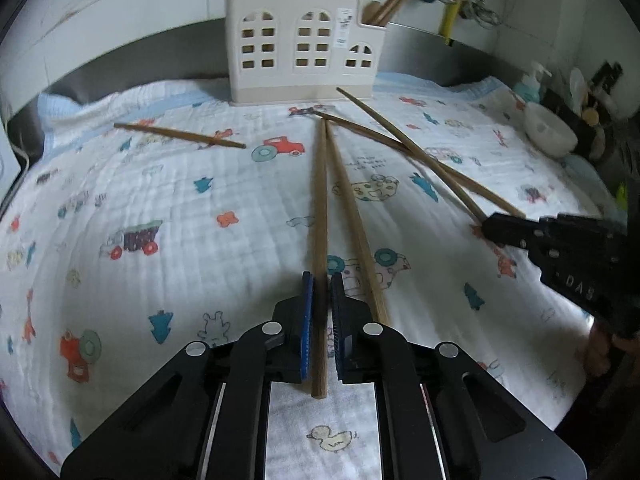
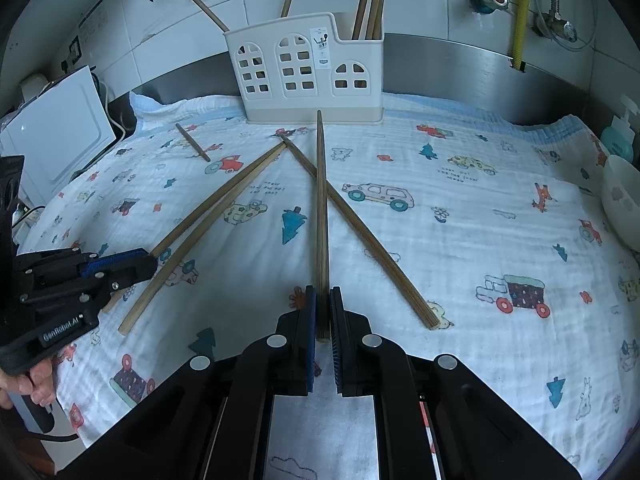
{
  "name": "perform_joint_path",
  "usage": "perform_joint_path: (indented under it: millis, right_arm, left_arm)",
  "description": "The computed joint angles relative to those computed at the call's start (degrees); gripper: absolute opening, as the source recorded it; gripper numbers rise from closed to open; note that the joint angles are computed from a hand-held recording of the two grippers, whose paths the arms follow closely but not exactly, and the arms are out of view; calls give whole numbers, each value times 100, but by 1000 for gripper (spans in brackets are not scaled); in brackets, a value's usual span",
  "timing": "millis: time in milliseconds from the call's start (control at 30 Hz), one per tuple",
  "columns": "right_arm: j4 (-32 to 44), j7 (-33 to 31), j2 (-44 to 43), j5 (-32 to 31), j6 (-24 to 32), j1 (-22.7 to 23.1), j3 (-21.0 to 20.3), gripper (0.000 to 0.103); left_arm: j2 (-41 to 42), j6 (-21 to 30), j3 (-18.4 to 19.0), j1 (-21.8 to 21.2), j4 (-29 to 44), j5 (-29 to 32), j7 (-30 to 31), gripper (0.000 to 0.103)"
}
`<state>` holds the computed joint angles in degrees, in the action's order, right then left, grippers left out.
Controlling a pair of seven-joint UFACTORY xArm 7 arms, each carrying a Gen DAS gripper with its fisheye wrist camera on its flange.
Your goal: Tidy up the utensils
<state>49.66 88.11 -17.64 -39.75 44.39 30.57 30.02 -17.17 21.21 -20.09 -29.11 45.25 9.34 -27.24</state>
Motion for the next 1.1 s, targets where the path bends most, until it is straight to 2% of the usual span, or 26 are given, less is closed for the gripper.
perform_joint_path:
  millis: [233, 400, 500, 600, 700, 933, 1000, 1100]
  right_arm:
    - [198, -16, -60, -133, 322, 17, 102, 7]
    - [434, -159, -355, -325, 708, -35, 238, 7]
    - [593, -283, -551, -450, 775, -152, 324, 7]
    - [740, -467, -722, -521, 626, -316, 332, 7]
    - [895, -658, -814, -494, 448, -527, 367, 7]
    - [1302, -1190, -823, -374, 103, -1037, 432, 7]
    - [1404, -1291, -792, -355, 116, -1153, 491, 7]
    - [1457, -1370, -781, -332, 112, -1253, 571, 7]
  left_arm:
    - [-6, -175, 457, -354, -50, -893, 703, 6]
    - [-217, -558, 770, -591, -187, -1565, 1381, 6]
    - [-356, -826, 856, -644, -222, -1762, 1676, 6]
    - [-401, -1033, 890, -622, -180, -1816, 1833, 6]
    - [-368, -1224, 1136, -843, -99, -2107, 2132, 6]
    - [-155, -1597, 1417, -1143, 157, -2528, 2712, 2]
    - [-73, -1538, 1379, -1085, 246, -2544, 2757, 2]
    - [-19, -1095, 1510, -1204, 348, -2855, 3036, 2]
